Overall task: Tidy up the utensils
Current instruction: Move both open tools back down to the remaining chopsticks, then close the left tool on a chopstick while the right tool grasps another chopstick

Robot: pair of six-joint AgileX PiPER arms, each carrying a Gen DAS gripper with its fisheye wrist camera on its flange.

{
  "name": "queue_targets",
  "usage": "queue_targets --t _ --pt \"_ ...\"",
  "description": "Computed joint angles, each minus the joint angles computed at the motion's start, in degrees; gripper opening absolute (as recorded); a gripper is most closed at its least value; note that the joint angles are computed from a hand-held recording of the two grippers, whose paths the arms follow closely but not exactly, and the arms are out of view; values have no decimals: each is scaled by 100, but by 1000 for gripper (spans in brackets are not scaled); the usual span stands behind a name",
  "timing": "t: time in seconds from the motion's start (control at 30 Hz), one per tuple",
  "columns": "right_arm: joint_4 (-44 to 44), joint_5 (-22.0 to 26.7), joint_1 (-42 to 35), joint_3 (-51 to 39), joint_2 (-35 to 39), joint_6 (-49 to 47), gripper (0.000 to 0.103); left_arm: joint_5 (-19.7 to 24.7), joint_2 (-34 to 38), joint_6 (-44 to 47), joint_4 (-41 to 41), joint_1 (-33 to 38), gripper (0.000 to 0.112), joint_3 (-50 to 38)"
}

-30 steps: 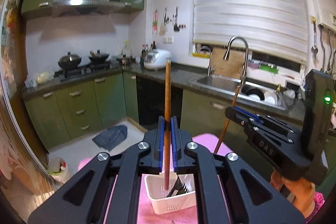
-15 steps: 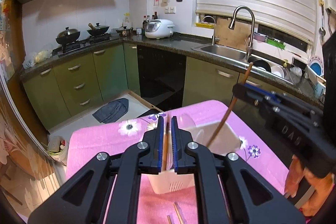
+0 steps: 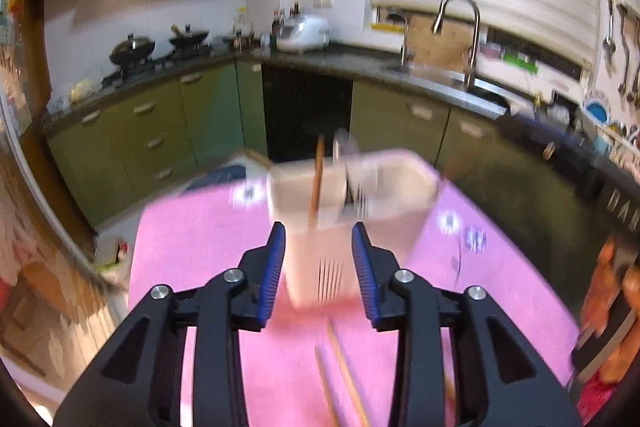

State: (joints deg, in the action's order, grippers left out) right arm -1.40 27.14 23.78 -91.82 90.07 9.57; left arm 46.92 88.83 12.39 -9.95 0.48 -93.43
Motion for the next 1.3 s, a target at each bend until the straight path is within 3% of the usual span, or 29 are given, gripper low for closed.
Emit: queue_targets --t 0.2,0.43,0.6,0.67,0.8,1.13,1.3 --pt "-420 -496 -48 1989 -900 459 37 -380 -617 -78 149 -53 33 2084" --pt "264 -627 -243 2890 -882 -156 37 -617 -587 -416 350 -132 33 2860" --pt "-105 -577 -102 2884 -688 202 37 -654 -482 -581 530 -242 33 2881" --pt "-272 -309 -38 2574 -378 358 37 -663 -462 -774 747 -342 33 2845" --pt "410 104 -80 2121 197 -302 37 -649 -453 -746 716 -274 23 2799" --pt "-990 540 389 1374 1037 883 37 -801 -469 -560 618 -233 23 2894" --pt "-1022 803 404 1074 1252 858 41 -795 -490 -529 591 -219 23 2902"
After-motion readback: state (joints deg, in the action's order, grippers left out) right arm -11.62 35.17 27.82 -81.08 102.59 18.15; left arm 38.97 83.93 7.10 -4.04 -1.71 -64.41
